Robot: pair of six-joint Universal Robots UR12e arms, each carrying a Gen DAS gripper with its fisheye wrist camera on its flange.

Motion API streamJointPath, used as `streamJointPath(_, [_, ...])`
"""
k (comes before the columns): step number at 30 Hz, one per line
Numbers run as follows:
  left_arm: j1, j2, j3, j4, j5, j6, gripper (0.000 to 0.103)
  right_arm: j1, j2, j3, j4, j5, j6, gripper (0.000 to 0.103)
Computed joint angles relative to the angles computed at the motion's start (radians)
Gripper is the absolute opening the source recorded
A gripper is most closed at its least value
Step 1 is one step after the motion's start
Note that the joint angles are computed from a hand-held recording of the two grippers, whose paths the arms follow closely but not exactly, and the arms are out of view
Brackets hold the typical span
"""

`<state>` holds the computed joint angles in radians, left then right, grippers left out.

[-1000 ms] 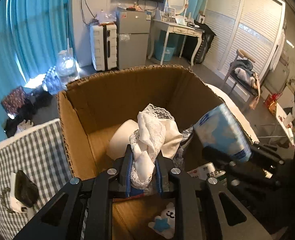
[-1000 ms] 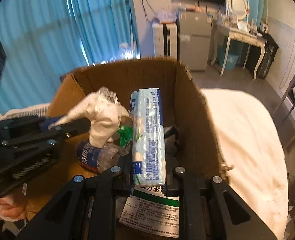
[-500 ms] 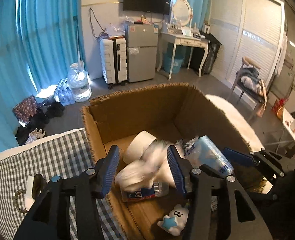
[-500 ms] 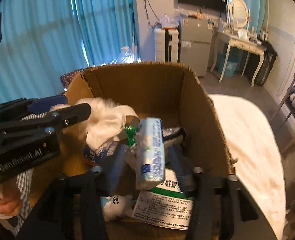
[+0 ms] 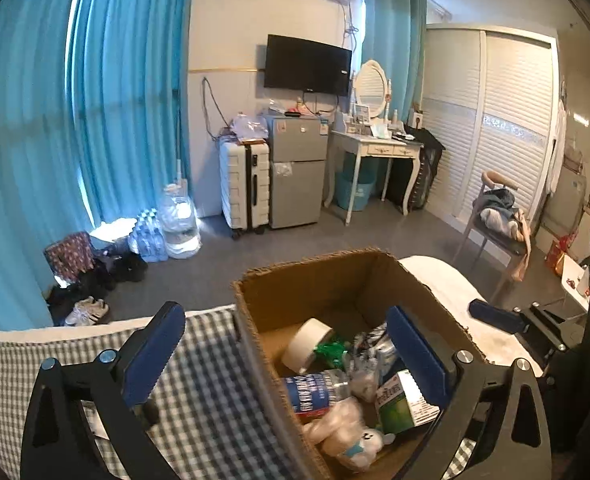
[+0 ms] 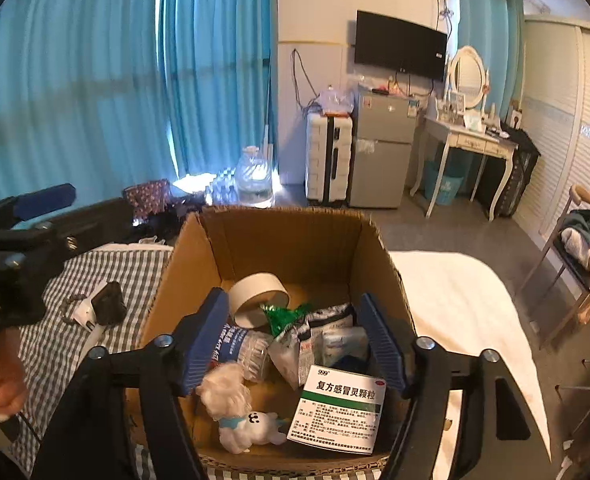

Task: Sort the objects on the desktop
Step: 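Open both tools to drop the lace cloth and tissue pack into the box, then move both tools back toward the remaining items on the bed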

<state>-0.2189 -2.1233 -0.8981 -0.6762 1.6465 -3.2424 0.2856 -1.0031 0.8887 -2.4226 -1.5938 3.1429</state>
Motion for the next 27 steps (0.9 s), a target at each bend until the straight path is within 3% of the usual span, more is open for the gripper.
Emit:
streamJointPath(5, [0.022, 0.042, -0.055, 0.032, 0.026, -0.016, 0.103, 0.015, 0.002, -0.004, -0.058, -0.002, 0.027, 0.083])
streamJointPath(9, [0.04, 0.082, -0.108, 0.05, 0.062, -0.036, 0.103, 0.033, 0.01, -0.019, -0.094, 0.0, 0.037, 0.102])
streamJointPath(16, [0.079, 0.15, -0.21, 0.084, 0.188, -0.028, 0.103, 0.056, 0.023, -0.046, -0.108, 0.01, 0.038, 0.103])
streamJointPath(22, [0.126, 0.197, -0.284, 0.092, 0.181, -0.008, 0.103, 0.074, 0.037, -0.059, -0.135, 0.098, 0.095, 0.103])
streamJointPath(24, [0.135, 0.208, -0.309, 0.1, 0.216, -0.011, 0.103, 0.082, 0.051, -0.081, -0.125, 0.11, 0.084, 0.103])
streamJointPath(27, [0.157, 0.226, -0.339, 0.087, 0.204, -0.041, 0.103, 0.101, 0.076, -0.119, -0.093, 0.112, 0.057, 0.103])
